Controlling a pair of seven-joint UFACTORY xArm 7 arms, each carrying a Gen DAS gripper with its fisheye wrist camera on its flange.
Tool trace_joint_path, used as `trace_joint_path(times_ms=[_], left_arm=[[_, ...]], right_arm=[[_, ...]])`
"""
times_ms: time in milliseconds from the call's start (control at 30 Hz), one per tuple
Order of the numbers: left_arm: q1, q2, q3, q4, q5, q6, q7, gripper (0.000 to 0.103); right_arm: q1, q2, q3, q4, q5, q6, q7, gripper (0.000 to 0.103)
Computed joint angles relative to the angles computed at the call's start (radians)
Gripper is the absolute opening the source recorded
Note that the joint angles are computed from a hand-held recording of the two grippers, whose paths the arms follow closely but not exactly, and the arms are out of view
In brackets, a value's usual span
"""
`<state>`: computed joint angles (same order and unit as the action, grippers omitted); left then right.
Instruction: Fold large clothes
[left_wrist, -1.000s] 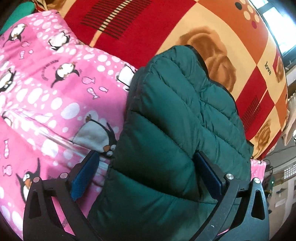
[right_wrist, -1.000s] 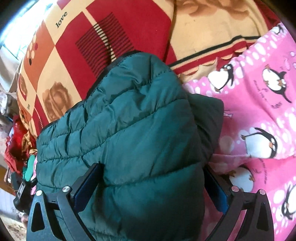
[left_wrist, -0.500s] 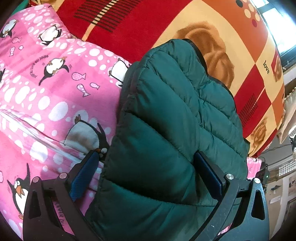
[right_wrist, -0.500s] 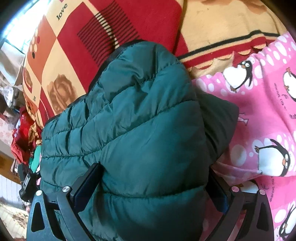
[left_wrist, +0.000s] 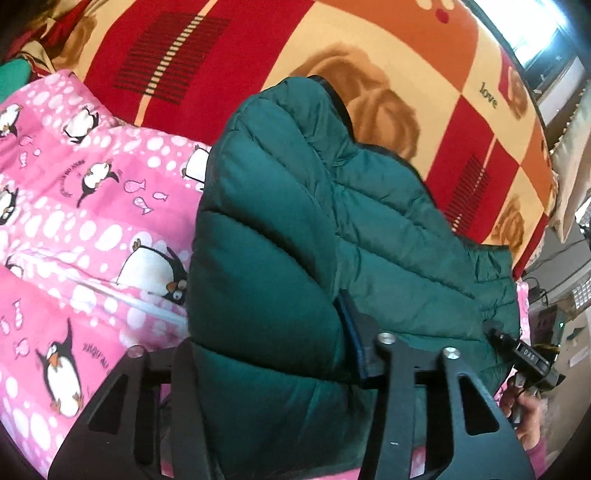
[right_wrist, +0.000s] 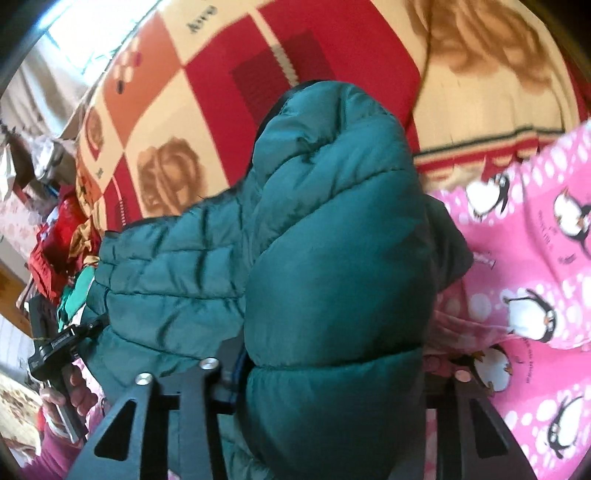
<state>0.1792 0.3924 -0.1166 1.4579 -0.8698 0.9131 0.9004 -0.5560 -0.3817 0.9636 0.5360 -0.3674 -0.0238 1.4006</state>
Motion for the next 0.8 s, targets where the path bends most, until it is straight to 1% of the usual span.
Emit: trace_joint_path(times_ms=[67,167,233,333,433,500,600,633,667,700,733,767,800], left_arm=[[0.011,-0.027,0.002,-0.011,-0.003,0.026,0.004,0.038],[0.033,-0.089,0.018,-0.055,-0.031,0.083,0.042,0.035],[0.041,-0.131,0.038,-0.089,-0.040,0.118,0.071,0.035],[0.063,-0.205,0.083,-0.142,-0.042,0.208,0.122,0.034],[0.090,-0.250,0.137,-0.172,-0.020,0.309,0.168,0.034],[0.099,-0.285,0.165,-0.203,0.000,0.343,0.200,0.034],[0.107,-0.312,0.199,-0.238,0.031,0.360,0.225,0.035],[0.105,-0.318,0.204,-0.251,0.041,0.351,0.229,0.035],[0.102,-0.323,0.208,-0.269,0.053,0.325,0.231,0.038],[0.097,-0.329,0.209,-0.284,0.062,0.300,0.226,0.042],[0.091,-0.331,0.209,-0.301,0.074,0.265,0.218,0.046],[0.080,-0.330,0.204,-0.322,0.087,0.212,0.212,0.057],[0.071,-0.325,0.201,-0.338,0.088,0.165,0.206,0.066]], right_arm=[[0.066,-0.044,-0.044,-0.006,0.014,0.022,0.002,0.039],[0.182,-0.112,-0.115,-0.016,0.031,0.064,0.011,0.039],[0.246,-0.149,-0.142,-0.021,0.036,0.095,0.026,0.039],[0.363,-0.206,-0.181,-0.044,0.049,0.149,0.059,0.039],[0.467,-0.250,-0.192,-0.071,0.070,0.186,0.125,0.039],[0.521,-0.262,-0.180,-0.086,0.081,0.202,0.179,0.039],[0.572,-0.279,-0.155,-0.099,0.092,0.245,0.275,0.040],[0.579,-0.290,-0.140,-0.115,0.099,0.251,0.324,0.042],[0.580,-0.285,-0.133,-0.115,0.097,0.266,0.354,0.048],[0.583,-0.274,-0.127,-0.114,0.099,0.303,0.382,0.052],[0.582,-0.254,-0.123,-0.110,0.097,0.335,0.402,0.059],[0.574,-0.224,-0.120,-0.108,0.090,0.352,0.418,0.067],[0.563,-0.211,-0.113,-0.110,0.076,0.346,0.439,0.070]])
